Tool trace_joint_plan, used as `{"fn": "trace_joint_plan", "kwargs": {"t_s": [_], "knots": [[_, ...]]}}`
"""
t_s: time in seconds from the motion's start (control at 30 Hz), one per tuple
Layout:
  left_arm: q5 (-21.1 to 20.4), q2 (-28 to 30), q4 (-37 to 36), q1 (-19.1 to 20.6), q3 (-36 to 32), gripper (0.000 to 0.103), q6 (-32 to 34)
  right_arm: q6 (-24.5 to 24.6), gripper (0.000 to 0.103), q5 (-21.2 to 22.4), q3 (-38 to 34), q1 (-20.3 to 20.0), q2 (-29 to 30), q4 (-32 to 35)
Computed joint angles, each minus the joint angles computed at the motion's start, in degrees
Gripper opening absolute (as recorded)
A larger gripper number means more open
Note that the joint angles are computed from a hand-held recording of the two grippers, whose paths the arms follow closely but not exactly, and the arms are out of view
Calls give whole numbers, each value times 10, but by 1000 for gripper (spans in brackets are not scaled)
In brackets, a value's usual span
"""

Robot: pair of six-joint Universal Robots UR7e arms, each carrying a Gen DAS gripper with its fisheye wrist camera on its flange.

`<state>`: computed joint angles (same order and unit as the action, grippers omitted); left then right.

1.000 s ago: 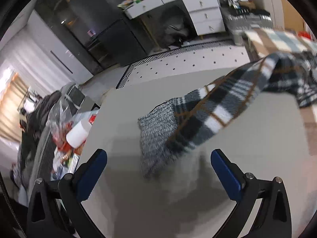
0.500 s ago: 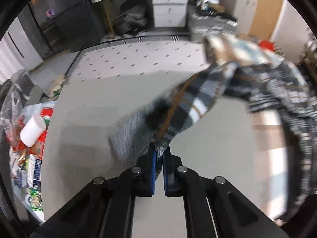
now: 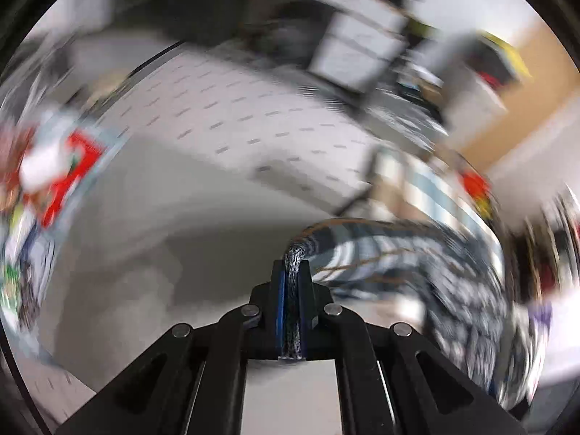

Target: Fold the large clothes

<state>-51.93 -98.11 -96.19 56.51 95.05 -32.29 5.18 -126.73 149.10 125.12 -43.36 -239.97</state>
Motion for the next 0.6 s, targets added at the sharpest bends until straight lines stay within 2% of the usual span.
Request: {"fn": "trace_joint_plan", "kwargs": {"t_s": [0.1, 0.17, 0.27, 0.3, 0.33, 0.43, 0.47, 0.5, 0.6], "knots": [[-32, 0, -87, 76, 43, 6, -42, -6, 103, -14, -4, 9, 5, -6], [-43, -8, -135, 99, 75, 7, -28, -4, 103, -16, -5, 10, 4, 0], [-11, -36, -183, 96, 127, 25, -7, -3, 103, -5, -4, 6, 3, 1], [9, -49, -191, 89, 139, 36, -10, -5, 103, -3, -5, 6, 3, 3], [22, -59, -189, 83, 137, 51, -10, -7, 103, -1, -6, 4, 3, 6], [63, -93, -239, 68, 145, 66, -6, -7, 103, 5, -11, 4, 4, 17], [53, -86, -255, 79, 127, 70, 15, -7, 103, 6, -12, 5, 6, 19], [28, -90, -278, 87, 133, 79, 29, -8, 103, 6, -13, 7, 7, 20], [-57, -73, -268, 119, 128, 81, 65, -16, 103, 1, -16, 14, 12, 19]]}}
